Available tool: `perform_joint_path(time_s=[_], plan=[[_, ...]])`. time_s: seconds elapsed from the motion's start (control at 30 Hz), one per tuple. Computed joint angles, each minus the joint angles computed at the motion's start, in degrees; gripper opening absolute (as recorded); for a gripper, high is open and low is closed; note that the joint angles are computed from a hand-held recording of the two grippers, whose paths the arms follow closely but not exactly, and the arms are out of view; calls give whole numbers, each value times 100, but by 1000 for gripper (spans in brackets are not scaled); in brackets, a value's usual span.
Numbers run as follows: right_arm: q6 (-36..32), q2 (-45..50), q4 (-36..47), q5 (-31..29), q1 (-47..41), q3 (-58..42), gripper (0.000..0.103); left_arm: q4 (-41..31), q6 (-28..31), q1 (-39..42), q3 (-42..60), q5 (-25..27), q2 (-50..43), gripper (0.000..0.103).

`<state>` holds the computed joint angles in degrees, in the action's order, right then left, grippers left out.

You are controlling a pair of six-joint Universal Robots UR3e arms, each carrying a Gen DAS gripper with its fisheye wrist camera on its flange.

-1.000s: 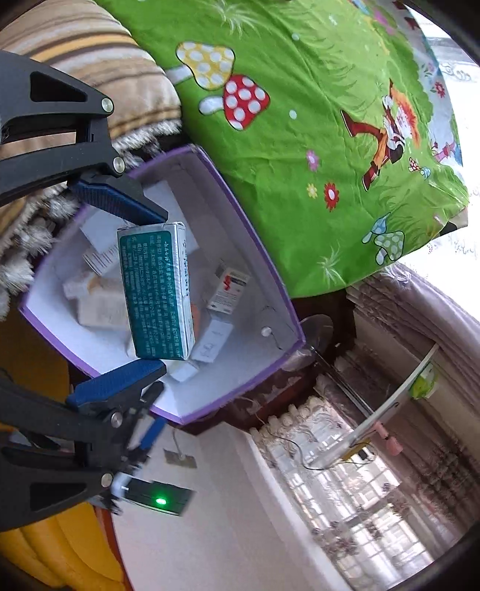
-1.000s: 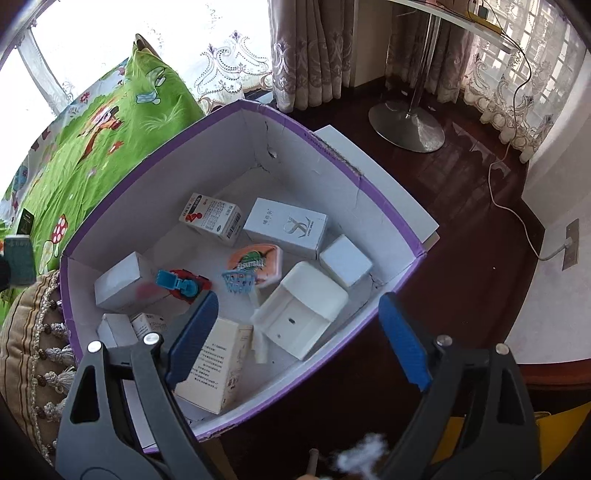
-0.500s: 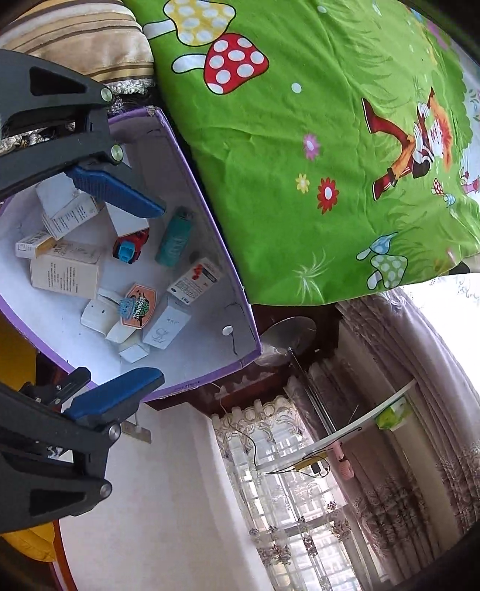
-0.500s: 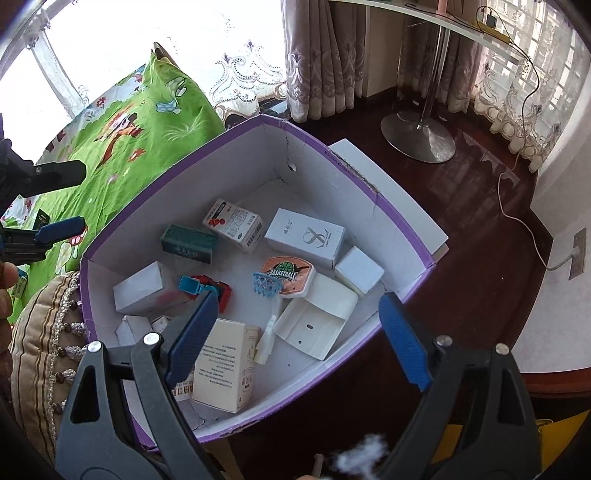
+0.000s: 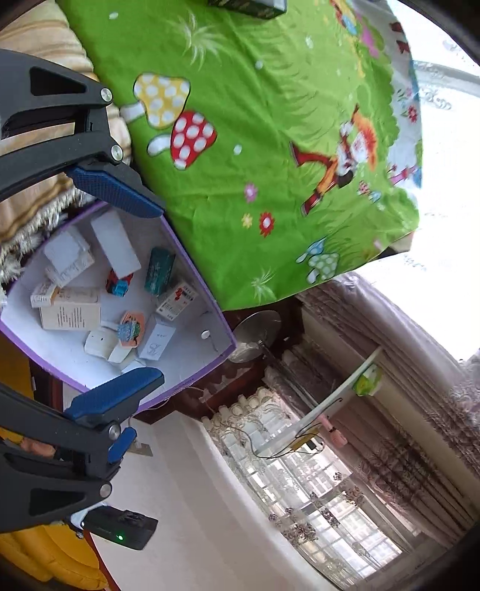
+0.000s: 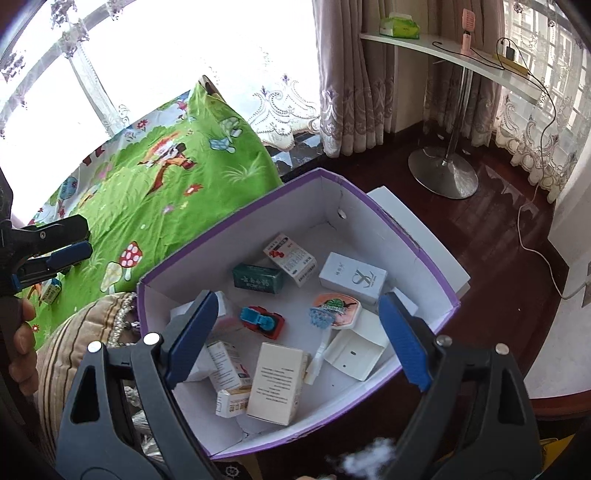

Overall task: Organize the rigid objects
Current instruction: 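Open both grippers to drop the teal box and white case inside, then move both grippers back over the remaining boxes on the bed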

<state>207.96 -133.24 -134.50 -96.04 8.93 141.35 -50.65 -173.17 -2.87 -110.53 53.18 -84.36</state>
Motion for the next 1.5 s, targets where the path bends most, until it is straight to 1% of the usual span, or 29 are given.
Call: perform_joint_path(time_s=[0.2,0.3,0.53,0.63,0.7,0.93,1.13,1.2,1.33,1.43,1.5], plan=[[535,1507,-840,-454,1079,-886,90,-540,713,901,-334,-46,872,84],[664,2200,-1036,-612,1471,-1432,90,-940,1127,1449,-415,-146,1161,84],[664,3644,-1081,-962,2147,-2732,90,-1768,2118,2862,-567,-346,1656,83],[611,4102,-1109,-909,2266,-3158,90,-1875,2313,3383,-555,-314,1670,83],[578,4397,-1044,-870,2326,-3479,90,-1817,2314,3670,-515,-241,1590,83],[414,5323,-954,-723,2514,-4570,90,-1130,1998,4381,-258,254,873,83],[203,6222,-629,-610,2620,-5781,90,-613,1659,4646,109,696,166,84],[150,6529,-501,-550,2643,-6216,90,-393,1508,4653,173,903,-51,86],[31,7198,-117,-432,2708,-7249,90,-8,1247,4595,152,1280,-434,94],[-67,7785,270,-375,2772,-8203,90,312,1117,4548,62,1505,-669,100],[-110,8201,541,-328,2796,-8874,90,459,1055,4522,26,1626,-802,101]])
